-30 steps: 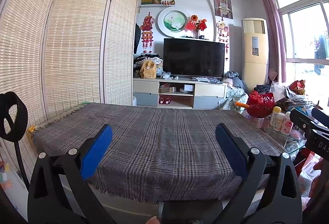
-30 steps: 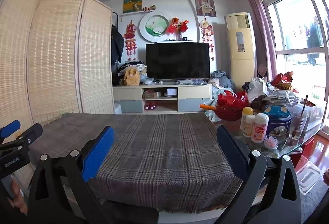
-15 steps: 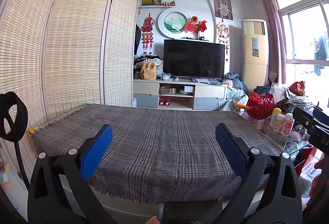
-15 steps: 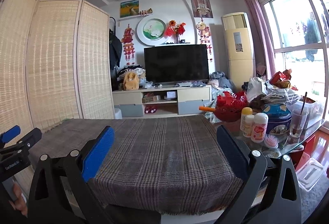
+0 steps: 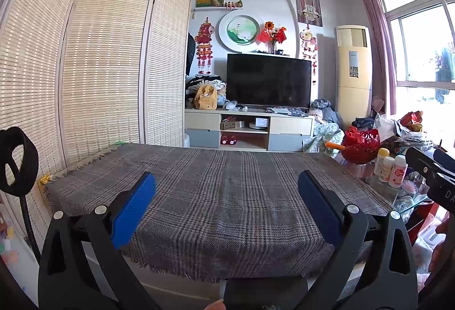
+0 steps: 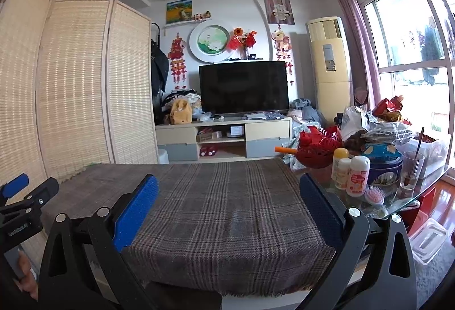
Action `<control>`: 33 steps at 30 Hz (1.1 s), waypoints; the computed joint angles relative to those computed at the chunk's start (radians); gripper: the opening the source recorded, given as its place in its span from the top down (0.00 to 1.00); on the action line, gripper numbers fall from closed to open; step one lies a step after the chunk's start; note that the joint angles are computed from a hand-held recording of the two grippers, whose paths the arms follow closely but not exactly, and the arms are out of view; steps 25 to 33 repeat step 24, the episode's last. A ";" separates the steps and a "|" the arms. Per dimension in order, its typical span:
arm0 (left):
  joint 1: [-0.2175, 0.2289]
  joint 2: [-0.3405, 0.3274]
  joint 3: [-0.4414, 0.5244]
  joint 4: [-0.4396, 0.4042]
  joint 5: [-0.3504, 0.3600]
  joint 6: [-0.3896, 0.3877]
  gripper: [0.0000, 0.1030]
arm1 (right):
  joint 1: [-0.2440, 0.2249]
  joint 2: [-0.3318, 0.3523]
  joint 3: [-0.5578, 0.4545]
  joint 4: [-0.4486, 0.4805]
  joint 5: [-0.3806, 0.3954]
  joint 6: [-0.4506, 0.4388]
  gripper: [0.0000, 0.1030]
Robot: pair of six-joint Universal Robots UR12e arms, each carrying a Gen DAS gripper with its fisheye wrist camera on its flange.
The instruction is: Collect trash
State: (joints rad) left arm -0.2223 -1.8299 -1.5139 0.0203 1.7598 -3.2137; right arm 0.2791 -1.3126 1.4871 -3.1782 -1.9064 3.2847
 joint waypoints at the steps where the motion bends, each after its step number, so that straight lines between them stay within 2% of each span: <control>1: -0.001 0.000 0.001 -0.004 0.006 -0.002 0.08 | 0.000 0.000 0.000 0.000 -0.001 0.000 0.03; 5: 0.003 0.002 -0.002 -0.001 0.003 -0.012 0.08 | 0.000 -0.001 0.000 0.003 -0.002 0.000 0.03; 9: 0.012 0.005 -0.006 -0.006 -0.064 -0.009 0.08 | 0.001 0.001 -0.003 0.010 -0.003 -0.002 0.03; 13: 0.001 -0.003 -0.002 0.005 -0.025 0.016 0.08 | 0.000 0.000 -0.003 0.011 0.001 -0.005 0.03; 17: 0.000 -0.002 0.001 -0.003 -0.024 0.021 0.08 | -0.001 0.000 -0.003 0.013 -0.002 0.002 0.03; 22: -0.006 -0.005 0.007 -0.006 0.026 0.025 0.08 | -0.002 0.000 -0.003 0.013 0.000 0.003 0.03; 33: -0.002 -0.003 0.008 -0.021 0.016 0.011 0.08 | -0.003 -0.001 -0.002 0.014 0.004 0.001 0.03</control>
